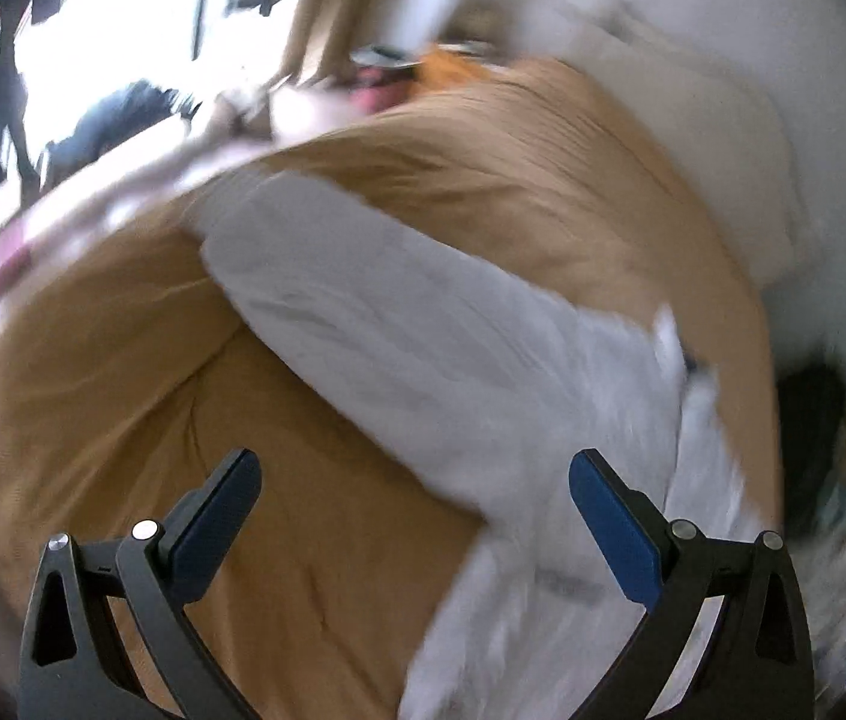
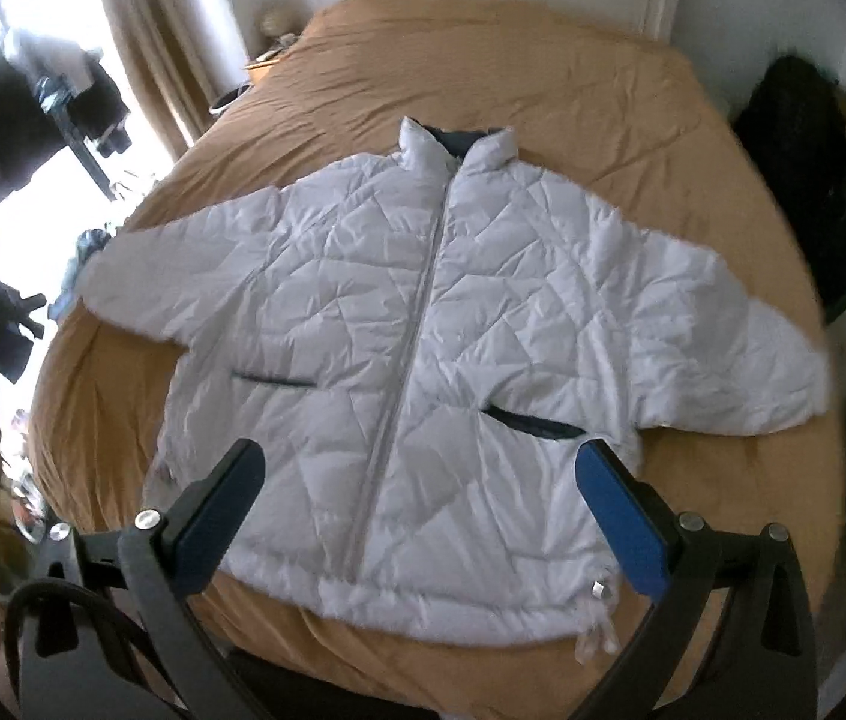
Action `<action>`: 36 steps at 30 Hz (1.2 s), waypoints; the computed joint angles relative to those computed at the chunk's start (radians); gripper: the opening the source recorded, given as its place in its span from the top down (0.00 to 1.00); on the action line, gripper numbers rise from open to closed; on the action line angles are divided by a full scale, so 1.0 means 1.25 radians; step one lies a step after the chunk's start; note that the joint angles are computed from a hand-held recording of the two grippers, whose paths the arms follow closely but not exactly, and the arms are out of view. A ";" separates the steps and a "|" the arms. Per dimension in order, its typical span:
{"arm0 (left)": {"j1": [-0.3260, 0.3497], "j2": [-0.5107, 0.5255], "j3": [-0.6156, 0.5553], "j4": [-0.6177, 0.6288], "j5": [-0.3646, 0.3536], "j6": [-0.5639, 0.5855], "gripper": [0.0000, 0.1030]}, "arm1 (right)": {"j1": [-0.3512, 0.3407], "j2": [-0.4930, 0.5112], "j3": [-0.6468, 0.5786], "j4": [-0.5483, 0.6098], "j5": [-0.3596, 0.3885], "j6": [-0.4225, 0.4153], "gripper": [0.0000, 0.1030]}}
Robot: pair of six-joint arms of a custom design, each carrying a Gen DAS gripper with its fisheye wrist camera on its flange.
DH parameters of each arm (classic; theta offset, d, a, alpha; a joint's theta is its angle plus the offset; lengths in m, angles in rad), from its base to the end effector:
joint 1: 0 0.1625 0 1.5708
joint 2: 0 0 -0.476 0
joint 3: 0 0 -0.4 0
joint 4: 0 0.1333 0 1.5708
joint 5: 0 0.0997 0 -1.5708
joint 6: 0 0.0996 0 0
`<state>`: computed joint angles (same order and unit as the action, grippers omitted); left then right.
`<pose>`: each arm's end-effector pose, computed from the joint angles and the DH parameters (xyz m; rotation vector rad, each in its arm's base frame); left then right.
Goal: Fold large clothes
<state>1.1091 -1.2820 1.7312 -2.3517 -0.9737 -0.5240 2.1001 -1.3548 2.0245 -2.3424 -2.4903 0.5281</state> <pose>-0.1054 -0.6367 0.3997 -0.2200 2.6568 -0.7803 0.3097 -0.4223 0.3292 -0.0569 -2.3077 0.6780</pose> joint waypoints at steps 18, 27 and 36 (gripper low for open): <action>0.269 0.257 -0.261 -0.226 -0.213 0.051 0.40 | -0.269 0.059 0.031 -0.245 0.055 -0.128 0.00; 0.216 0.190 -0.156 -0.384 -0.180 0.174 0.94 | -0.288 0.031 0.087 -0.299 0.100 -0.078 0.00; -0.008 0.199 -0.095 -0.532 -0.234 0.287 0.94 | -0.264 0.044 0.136 -0.641 0.005 -0.263 0.00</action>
<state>1.0993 -1.0338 1.6120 -3.0164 -1.2666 -0.1649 1.7701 -1.3002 2.1942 -3.1433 -2.4839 0.1996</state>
